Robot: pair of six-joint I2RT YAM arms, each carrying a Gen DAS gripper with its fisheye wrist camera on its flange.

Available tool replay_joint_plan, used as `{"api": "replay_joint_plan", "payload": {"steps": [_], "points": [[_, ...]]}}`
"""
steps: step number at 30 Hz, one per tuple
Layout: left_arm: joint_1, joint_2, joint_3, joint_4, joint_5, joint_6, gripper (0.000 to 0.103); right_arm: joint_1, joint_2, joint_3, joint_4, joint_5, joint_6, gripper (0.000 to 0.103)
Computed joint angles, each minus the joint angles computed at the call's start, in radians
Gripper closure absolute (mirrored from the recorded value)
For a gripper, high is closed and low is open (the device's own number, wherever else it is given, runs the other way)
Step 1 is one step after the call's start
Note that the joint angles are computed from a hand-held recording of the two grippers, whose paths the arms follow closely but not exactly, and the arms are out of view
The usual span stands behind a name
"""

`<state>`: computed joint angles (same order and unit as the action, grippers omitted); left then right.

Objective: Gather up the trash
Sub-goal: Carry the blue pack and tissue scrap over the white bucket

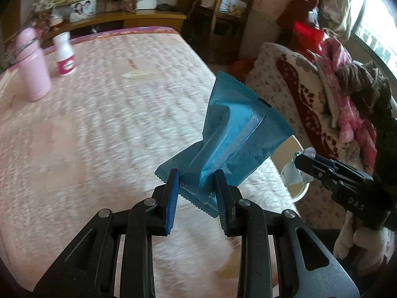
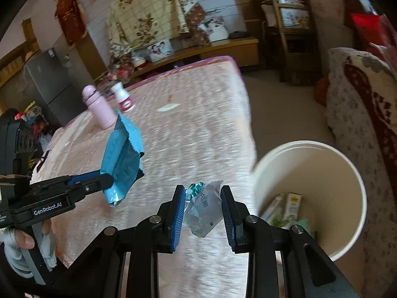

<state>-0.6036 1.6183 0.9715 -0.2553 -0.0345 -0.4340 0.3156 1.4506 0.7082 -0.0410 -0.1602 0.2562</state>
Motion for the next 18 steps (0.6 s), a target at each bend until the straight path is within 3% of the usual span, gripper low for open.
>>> {"api": "replay_joint_plan", "payload": {"steps": [10, 18], "points": [[-0.121, 0.258, 0.306, -0.070, 0.003, -0.022, 0.077, -0.297, -0.009, -0.022, -0.040, -0.073, -0.089, 0.075], [-0.177, 0.447, 0.544, -0.145, 0.007, -0.033, 0.077, -0.474, 0.060, -0.033, 0.011, -0.125, -0.096, 0.075]]}}
